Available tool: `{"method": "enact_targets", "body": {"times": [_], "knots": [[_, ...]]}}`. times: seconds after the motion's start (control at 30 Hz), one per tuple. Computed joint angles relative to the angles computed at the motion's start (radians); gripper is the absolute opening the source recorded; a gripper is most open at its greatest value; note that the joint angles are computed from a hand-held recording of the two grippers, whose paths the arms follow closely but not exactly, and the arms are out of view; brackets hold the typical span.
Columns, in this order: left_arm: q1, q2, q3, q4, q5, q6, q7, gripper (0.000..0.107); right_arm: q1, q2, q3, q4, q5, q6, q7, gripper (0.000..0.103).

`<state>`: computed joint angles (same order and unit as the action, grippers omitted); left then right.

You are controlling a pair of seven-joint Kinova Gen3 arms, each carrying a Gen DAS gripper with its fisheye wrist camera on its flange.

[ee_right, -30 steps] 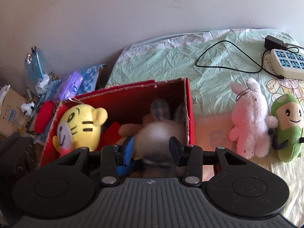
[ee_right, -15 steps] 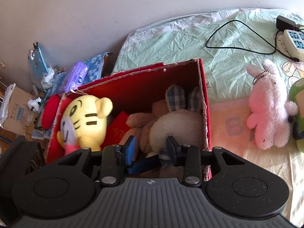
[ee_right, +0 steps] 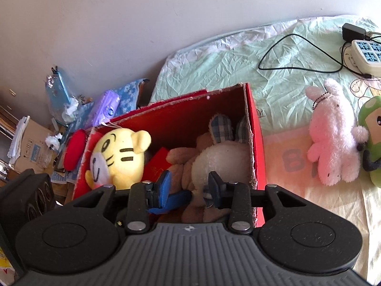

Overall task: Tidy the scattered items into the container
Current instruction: 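Lower the white bunny into the red box beside the brown bear, then open the right gripper and withdraw it from the bunny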

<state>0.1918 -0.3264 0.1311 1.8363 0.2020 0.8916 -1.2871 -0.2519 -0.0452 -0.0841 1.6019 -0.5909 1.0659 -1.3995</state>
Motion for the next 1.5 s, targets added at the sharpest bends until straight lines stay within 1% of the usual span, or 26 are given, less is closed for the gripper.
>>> {"method": "enact_targets", "body": {"times": [0.13, 0.2, 0.27, 0.33, 0.37, 0.43, 0.57, 0.6, 0.67, 0.73, 0.8, 0.9, 1.1, 1.2, 1.27, 1.33, 1.43, 1.5], "knots": [[-0.032, -0.005, 0.059, -0.028, -0.074, 0.040, 0.081, 0.076, 0.002, -0.005, 0.003, 0.014, 0.003, -0.007, -0.007, 0.040], [-0.038, 0.002, 0.082, -0.042, -0.103, 0.062, 0.119, 0.076, 0.001, -0.002, 0.000, 0.019, 0.009, -0.010, -0.019, 0.040], [-0.040, 0.016, 0.094, -0.061, -0.133, 0.088, 0.147, 0.072, -0.009, -0.002, -0.013, 0.021, 0.044, -0.023, -0.044, 0.040], [-0.037, 0.022, 0.115, -0.068, -0.155, 0.103, 0.188, 0.072, -0.023, 0.001, -0.029, 0.017, 0.091, -0.033, -0.083, 0.039], [-0.035, 0.022, 0.118, -0.069, -0.167, 0.109, 0.200, 0.072, -0.029, -0.001, -0.035, 0.020, 0.109, -0.043, -0.095, 0.037], [-0.031, 0.021, 0.127, -0.070, -0.190, 0.124, 0.224, 0.072, -0.041, -0.004, -0.042, 0.022, 0.138, -0.058, -0.109, 0.037], [-0.021, 0.047, 0.132, -0.078, -0.223, 0.133, 0.253, 0.072, -0.054, -0.010, -0.041, 0.030, 0.159, -0.074, -0.114, 0.035], [-0.019, 0.058, 0.136, -0.076, -0.232, 0.126, 0.264, 0.072, -0.056, -0.012, -0.041, 0.033, 0.162, -0.077, -0.112, 0.034], [-0.011, 0.065, 0.142, -0.087, -0.249, 0.146, 0.285, 0.073, -0.059, -0.018, -0.041, 0.041, 0.172, -0.088, -0.110, 0.031], [-0.003, 0.076, 0.150, -0.098, -0.269, 0.163, 0.306, 0.075, -0.062, -0.025, -0.039, 0.053, 0.172, -0.102, -0.102, 0.028], [0.006, 0.083, 0.155, -0.106, -0.287, 0.176, 0.325, 0.077, -0.065, -0.032, -0.041, 0.065, 0.181, -0.118, -0.106, 0.023], [0.018, 0.094, 0.169, -0.119, -0.323, 0.198, 0.358, 0.080, -0.064, -0.043, -0.033, 0.083, 0.173, -0.135, -0.104, 0.019], [0.045, 0.099, 0.178, -0.136, -0.369, 0.239, 0.402, 0.083, -0.069, -0.064, -0.029, 0.117, 0.166, -0.176, -0.080, 0.018], [0.052, 0.092, 0.179, -0.138, -0.382, 0.250, 0.414, 0.086, -0.069, -0.072, -0.015, 0.135, 0.138, -0.190, -0.055, 0.016], [0.050, 0.092, 0.202, -0.139, -0.417, 0.263, 0.445, 0.091, -0.068, -0.077, -0.010, 0.146, 0.126, -0.199, -0.041, 0.015], [0.051, 0.094, 0.220, -0.141, -0.449, 0.278, 0.477, 0.094, -0.070, -0.082, -0.013, 0.154, 0.128, -0.211, -0.034, 0.015], [0.056, 0.084, 0.207, -0.135, -0.446, 0.279, 0.489, 0.094, -0.077, -0.097, -0.020, 0.176, 0.140, -0.241, -0.020, 0.015], [0.053, 0.084, 0.220, -0.137, -0.466, 0.290, 0.511, 0.094, -0.084, -0.105, -0.013, 0.192, 0.130, -0.259, 0.007, 0.015]]}}
